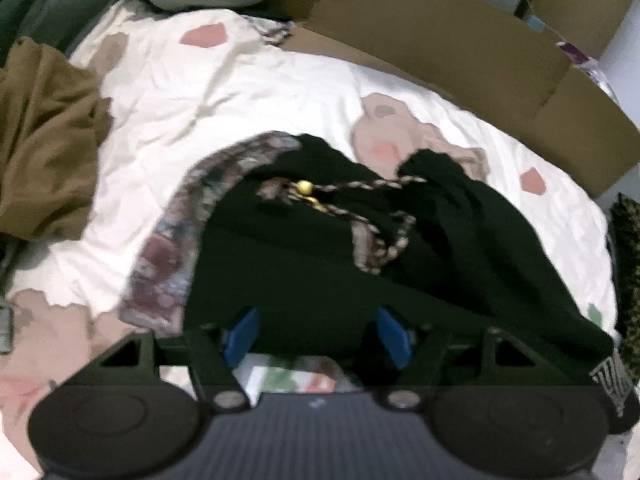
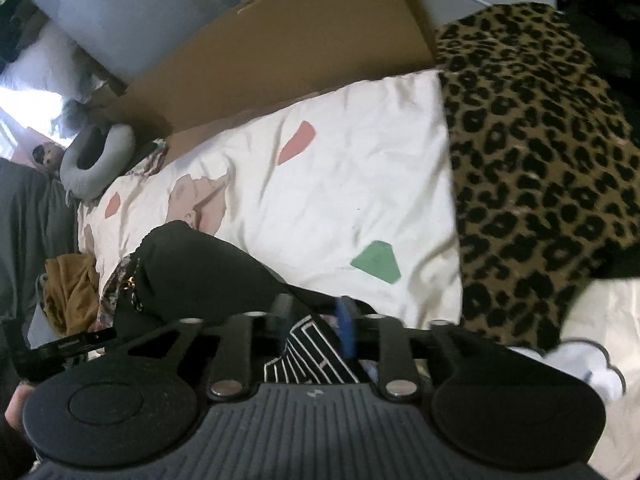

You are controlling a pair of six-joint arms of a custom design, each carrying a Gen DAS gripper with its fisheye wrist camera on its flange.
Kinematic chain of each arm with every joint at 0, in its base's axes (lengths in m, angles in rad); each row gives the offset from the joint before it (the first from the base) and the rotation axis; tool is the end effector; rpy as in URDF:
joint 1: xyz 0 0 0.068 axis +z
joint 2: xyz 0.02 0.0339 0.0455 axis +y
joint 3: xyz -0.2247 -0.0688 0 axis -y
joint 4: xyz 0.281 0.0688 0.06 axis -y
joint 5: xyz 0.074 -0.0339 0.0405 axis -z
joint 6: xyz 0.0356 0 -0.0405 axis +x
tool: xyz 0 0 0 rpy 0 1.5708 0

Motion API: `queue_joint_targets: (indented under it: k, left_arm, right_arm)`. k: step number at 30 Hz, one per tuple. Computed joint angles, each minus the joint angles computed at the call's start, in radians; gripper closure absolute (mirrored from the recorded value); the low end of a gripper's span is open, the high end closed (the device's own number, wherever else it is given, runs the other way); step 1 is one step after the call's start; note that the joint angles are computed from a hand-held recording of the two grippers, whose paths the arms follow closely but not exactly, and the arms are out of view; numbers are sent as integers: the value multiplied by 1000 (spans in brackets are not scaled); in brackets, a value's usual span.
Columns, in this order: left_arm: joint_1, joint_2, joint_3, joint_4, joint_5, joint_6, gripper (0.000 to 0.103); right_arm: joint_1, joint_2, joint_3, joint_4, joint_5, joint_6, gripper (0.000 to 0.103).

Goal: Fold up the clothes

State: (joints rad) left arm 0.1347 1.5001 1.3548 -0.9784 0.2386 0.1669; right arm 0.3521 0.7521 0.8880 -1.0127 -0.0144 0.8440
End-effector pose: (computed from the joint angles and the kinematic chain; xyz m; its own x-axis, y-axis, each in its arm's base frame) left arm 0.3359 0.0370 0.2584 -0.8860 0.0428 -0.4617 0.1196 0.9831 -0.1383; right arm 0.1841 0.0682 0.2803 -0.7436 0.5229 -0.4167 0.3043 0.8196 0.4853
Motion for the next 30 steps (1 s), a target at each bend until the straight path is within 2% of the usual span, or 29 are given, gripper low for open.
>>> queue_joint_targets:
  k: [7,12,21,27,30]
  left_arm:
    - [50,38,25,60,1,41,30]
    - [70,74,47,120,-29,38,27]
    - [82,216,161,177,-25,-10,27]
    - [72,289,222,213,-24,-6,27]
    - [69,341,273,217,-13,-16,32]
  right_arm:
    - [-33,96,-32,146,-50,-18,70]
    - [-24,257,-2,268,-51,-69,70]
    - [-24,645,176,448,-93,-154,70]
    - [5,817,315,476,-104,-205,70]
    - [18,892,385,477,-97,-221,70]
